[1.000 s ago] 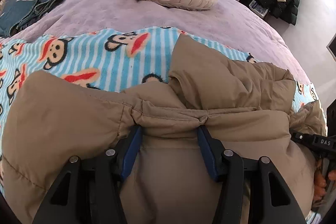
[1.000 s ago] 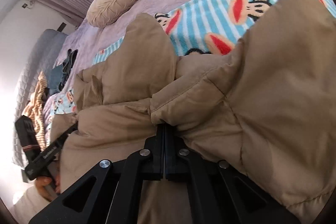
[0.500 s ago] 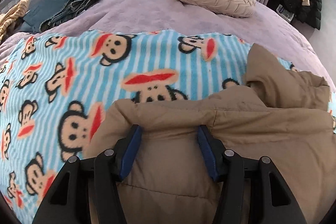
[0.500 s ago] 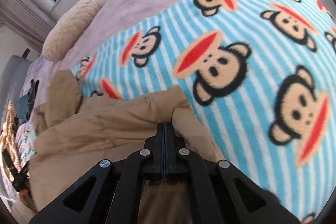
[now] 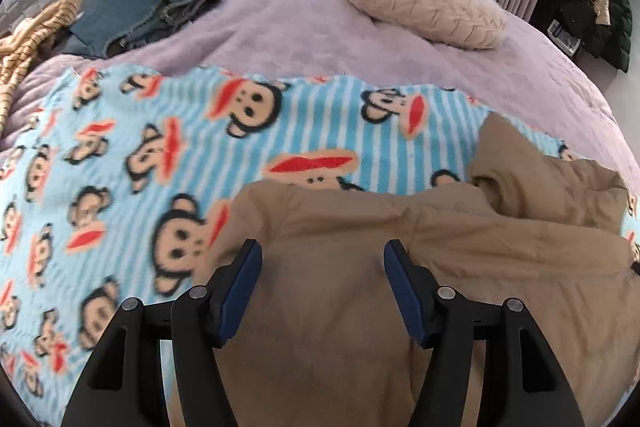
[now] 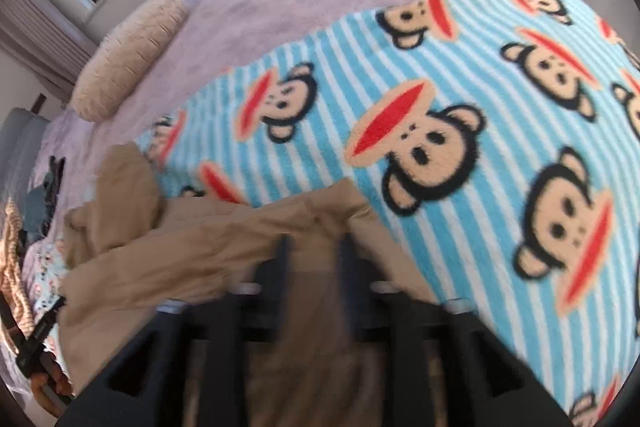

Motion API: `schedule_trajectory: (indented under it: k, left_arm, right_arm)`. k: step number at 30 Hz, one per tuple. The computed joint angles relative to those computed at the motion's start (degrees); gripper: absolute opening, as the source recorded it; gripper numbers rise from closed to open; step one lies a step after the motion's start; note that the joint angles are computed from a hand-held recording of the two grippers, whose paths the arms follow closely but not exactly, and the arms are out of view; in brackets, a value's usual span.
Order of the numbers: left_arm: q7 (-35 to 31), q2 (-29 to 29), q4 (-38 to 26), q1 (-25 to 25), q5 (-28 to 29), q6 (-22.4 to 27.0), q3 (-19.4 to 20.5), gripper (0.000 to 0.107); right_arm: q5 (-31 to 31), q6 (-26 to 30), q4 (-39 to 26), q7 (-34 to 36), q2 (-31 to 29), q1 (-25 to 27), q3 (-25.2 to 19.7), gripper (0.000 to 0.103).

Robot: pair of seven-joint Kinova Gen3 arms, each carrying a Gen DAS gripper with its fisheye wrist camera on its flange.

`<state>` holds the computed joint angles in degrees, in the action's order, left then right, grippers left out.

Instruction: Fold large clothes

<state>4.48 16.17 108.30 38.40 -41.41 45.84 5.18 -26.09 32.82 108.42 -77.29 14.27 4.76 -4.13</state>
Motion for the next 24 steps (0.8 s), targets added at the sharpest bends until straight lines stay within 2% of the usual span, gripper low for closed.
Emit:
schedule_trajectory:
  k: [1, 6, 8, 10, 12, 15, 16, 17, 24]
  left_arm:
    - [-0.6, -0.6, -0.1, 0.3, 0.4, 1.2, 0.4, 0.065]
    - [-2.0, -3.2, -0.8, 2.4, 2.6, 7.0, 3.6, 0.067]
    - [-0.2, -4.0, -0.7, 3.7, 3.0, 9.0, 4.7, 0.095]
    - [2.8, -4.6, -0.5, 5.3, 2.2, 10.7, 5.7, 0.095]
    - [3.1, -4.8, -0.7, 5.5, 3.3, 11.4, 6.7, 0.095]
    - [3.5, -4.9, -0.8, 6.1, 5.1, 11.9, 7.8, 0.095]
    - [3.7, -4.7, -1.1, 6.5, 5.5, 12.6, 8.2, 0.097]
    - [3.7, -4.5, -1.4, 6.9, 6.1, 13.3, 8.4, 0.103]
    - [5.3, -4.5, -2.6, 9.7, 8.2, 15.6, 9.7, 0.103]
  right_arm:
    - [0.2, -0.7, 1.2, -0.3, -1.5, -0.2, 0.0, 0.077]
    - [-3.7, 3.0, 6.1, 2.7, -8.4, 0.0, 0.7, 0.078]
    - [-5.1, 4.4, 7.3, 3.1, -9.9, -0.3, 1.9, 0.081]
    - [-6.7, 6.0, 9.1, 4.0, -11.9, 0.0, 3.5, 0.081]
    - [-7.0, 7.7, 10.3, 3.6, -13.6, -0.2, 4.8, 0.082]
    - [-7.9, 10.2, 11.9, 4.5, -15.5, -0.2, 6.7, 0.087]
    - [-7.8, 10.7, 12.3, 4.4, -16.2, -0.3, 7.1, 0.087]
    - [-7.8, 11.2, 12.9, 4.5, -17.0, -0.4, 7.4, 0.088]
    - [-9.0, 14.4, 16.4, 5.3, -21.1, -0.6, 10.6, 0.089]
